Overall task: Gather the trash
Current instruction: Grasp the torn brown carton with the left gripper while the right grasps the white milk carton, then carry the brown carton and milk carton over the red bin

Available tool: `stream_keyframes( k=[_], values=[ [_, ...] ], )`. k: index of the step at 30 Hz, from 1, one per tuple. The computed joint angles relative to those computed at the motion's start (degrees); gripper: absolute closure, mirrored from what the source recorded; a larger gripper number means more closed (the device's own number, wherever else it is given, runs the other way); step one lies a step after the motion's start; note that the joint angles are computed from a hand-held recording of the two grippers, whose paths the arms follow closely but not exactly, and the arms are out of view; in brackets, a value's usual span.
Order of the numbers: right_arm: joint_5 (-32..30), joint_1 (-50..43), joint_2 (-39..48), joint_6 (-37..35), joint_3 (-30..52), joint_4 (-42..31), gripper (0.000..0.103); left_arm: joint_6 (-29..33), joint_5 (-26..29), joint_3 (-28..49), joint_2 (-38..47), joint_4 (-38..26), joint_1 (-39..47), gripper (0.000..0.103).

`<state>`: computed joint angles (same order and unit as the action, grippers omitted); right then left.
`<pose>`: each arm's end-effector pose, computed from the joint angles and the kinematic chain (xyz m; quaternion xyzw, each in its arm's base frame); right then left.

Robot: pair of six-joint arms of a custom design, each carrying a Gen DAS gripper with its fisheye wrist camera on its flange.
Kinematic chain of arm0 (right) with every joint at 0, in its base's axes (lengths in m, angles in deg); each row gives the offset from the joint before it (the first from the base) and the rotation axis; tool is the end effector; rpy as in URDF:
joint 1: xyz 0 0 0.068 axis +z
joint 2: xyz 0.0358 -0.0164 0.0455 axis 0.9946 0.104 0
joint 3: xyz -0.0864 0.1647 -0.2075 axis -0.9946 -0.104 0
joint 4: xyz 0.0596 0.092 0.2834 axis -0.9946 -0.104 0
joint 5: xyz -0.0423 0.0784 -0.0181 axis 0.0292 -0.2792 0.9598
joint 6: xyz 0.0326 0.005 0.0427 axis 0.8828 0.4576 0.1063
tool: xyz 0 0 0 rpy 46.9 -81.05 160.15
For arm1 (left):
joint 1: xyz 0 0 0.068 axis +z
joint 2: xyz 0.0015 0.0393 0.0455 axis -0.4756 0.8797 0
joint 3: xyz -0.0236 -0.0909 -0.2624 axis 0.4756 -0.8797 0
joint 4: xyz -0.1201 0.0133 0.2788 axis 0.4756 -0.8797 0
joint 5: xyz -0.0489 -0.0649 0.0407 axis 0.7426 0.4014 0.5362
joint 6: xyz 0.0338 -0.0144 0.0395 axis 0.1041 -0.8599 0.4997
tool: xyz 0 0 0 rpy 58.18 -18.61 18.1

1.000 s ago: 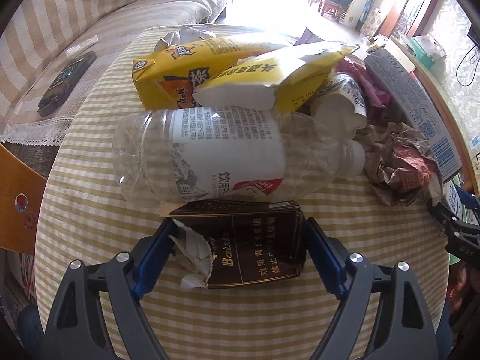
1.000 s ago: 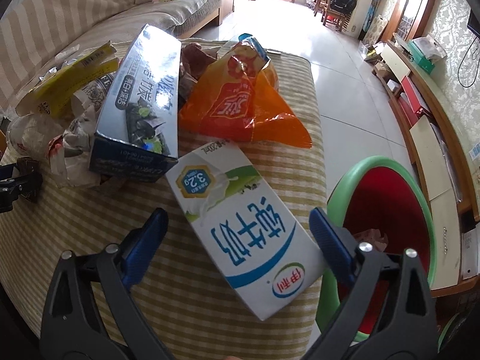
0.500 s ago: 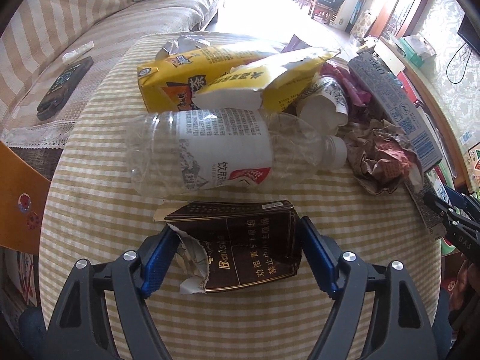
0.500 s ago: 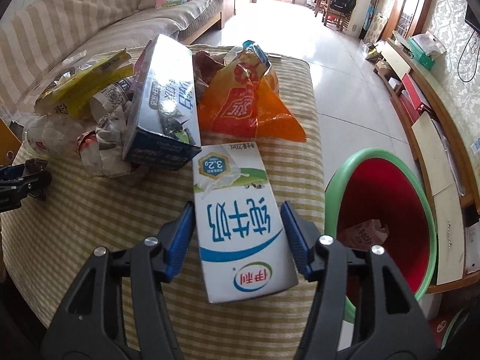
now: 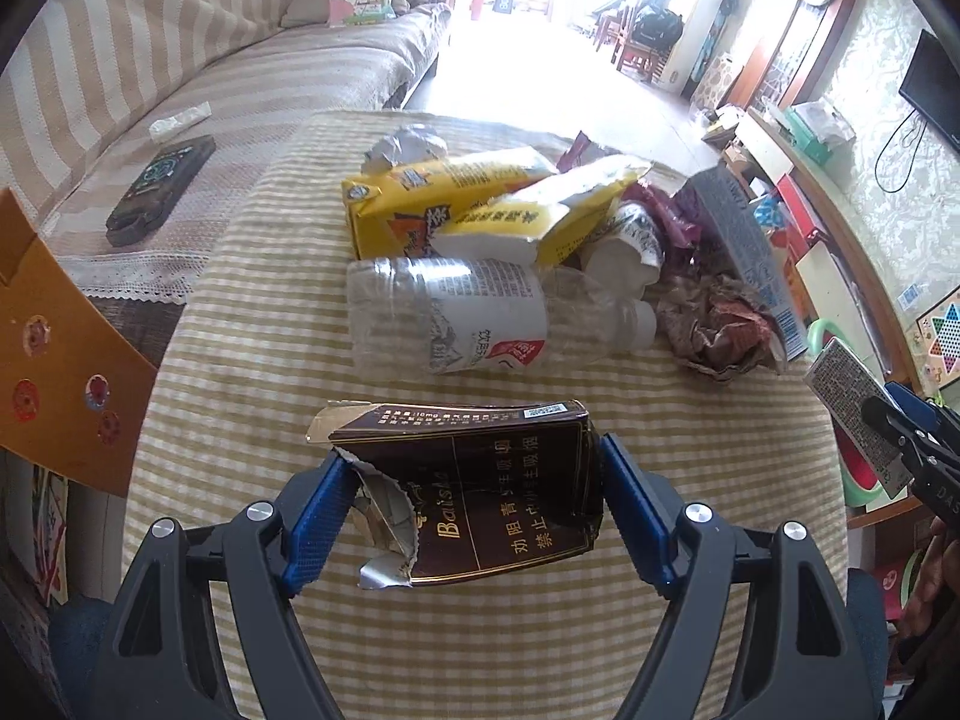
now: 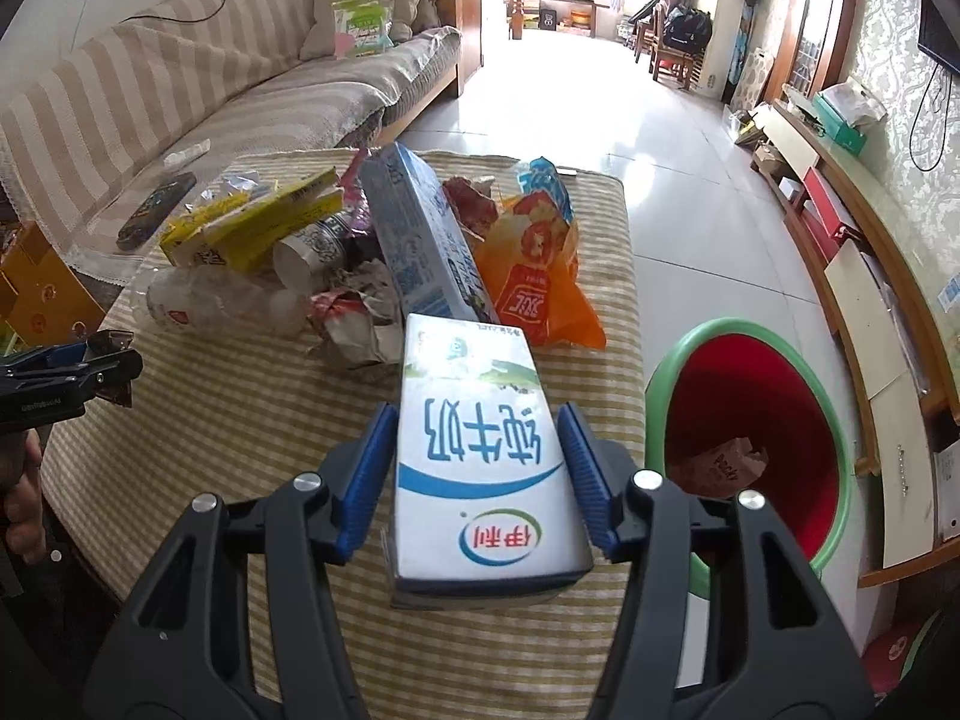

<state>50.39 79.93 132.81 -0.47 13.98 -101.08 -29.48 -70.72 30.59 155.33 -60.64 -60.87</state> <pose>0.3346 -0.0133 0.2296 -0.1919 0.9272 0.0754 0.3126 0.2617 -0.1541 0.2052 -0.1485 0.9507 -0.0351 0.2701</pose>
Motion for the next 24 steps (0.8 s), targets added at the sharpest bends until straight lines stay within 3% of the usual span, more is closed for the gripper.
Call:
stream_keyframes(
  k=[6,14,24],
  values=[
    [-1.45,1.11,-5.28,1.40,0.51,-1.34,0.049,1.10,-3.04,0.80,-4.68,-2.25,-0.43,0.028],
    [-3.22,2.39,-9.23,5.07,1.93,-1.51,0.049,3.67,-11.47,5.07,-7.93,-5.65,-3.08,0.028],
    [-4.39,2.43,-10.78,8.74,2.87,-1.30,0.049,5.33,-12.89,7.84,-8.02,-5.91,-3.42,0.028]
  ],
)
